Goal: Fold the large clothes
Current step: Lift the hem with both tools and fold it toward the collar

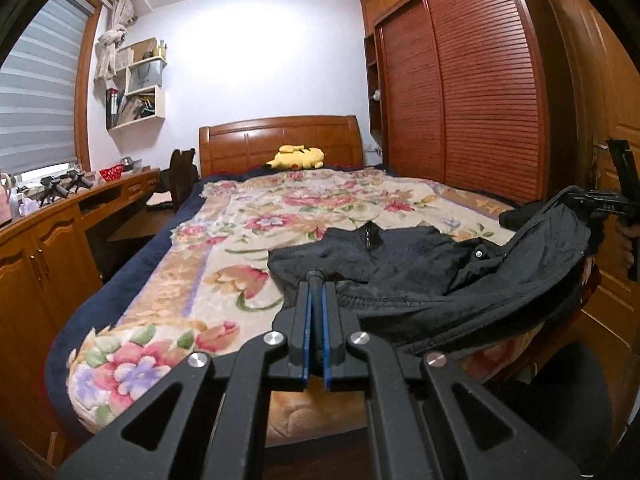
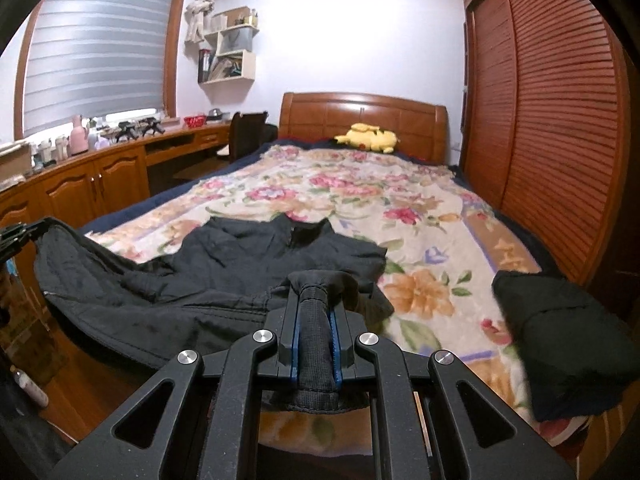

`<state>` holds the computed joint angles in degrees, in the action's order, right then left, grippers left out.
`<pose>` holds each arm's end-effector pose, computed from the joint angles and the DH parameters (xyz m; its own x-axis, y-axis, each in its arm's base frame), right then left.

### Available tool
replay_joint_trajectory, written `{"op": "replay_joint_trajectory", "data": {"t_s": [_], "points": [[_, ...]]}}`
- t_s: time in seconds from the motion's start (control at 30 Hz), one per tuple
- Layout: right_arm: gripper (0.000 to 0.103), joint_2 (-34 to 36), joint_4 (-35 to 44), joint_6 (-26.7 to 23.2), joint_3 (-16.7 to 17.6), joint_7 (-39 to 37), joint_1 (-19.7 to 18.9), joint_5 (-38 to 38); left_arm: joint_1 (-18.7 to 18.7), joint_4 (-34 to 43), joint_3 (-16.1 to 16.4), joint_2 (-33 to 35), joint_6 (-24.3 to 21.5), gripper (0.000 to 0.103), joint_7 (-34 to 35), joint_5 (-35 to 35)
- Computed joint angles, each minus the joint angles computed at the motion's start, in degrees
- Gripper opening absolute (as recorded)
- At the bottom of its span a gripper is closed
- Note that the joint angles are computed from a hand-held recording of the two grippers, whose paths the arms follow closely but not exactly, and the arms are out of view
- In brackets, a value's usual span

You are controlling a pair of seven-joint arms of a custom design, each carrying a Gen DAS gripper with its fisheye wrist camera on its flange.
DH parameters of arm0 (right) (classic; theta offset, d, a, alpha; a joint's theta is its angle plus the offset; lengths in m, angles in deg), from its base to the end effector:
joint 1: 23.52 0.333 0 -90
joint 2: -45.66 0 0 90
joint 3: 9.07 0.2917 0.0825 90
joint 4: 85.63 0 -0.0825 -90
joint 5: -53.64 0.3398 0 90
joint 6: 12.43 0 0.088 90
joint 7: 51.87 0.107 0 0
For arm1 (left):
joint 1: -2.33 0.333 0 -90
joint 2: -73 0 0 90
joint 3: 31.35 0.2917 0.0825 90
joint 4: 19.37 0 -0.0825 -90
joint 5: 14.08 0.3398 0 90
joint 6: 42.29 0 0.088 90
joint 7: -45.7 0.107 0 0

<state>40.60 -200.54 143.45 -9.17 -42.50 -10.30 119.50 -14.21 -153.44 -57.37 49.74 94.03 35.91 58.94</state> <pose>0.5285 0.0889 0.5618 0.6437 -0.7621 0.0696 -0.3180 -0.3491 -0.8815 0.3208 -0.3063 0.5205 0.1703 -0.9848 -0.0346 -0.3469 -0.0271 -0.9375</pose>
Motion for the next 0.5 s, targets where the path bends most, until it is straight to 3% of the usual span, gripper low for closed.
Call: {"op": "replay_joint_trajectory", "data": {"t_s": [0.3, 0.5], "points": [[0.009, 7.5, 6.5, 1.3, 1.9, 5.5, -0.8, -5.9, 3.1, 3.3, 4.0, 7.6, 4.4, 0.001, -7.0, 8.0], [0.009, 18.2, 19.3, 0.6, 4.0, 12.6, -2.0, -14.4, 4.9, 9.8, 8.4, 15.1, 7.4, 0.001, -7.7, 12.1]]}}
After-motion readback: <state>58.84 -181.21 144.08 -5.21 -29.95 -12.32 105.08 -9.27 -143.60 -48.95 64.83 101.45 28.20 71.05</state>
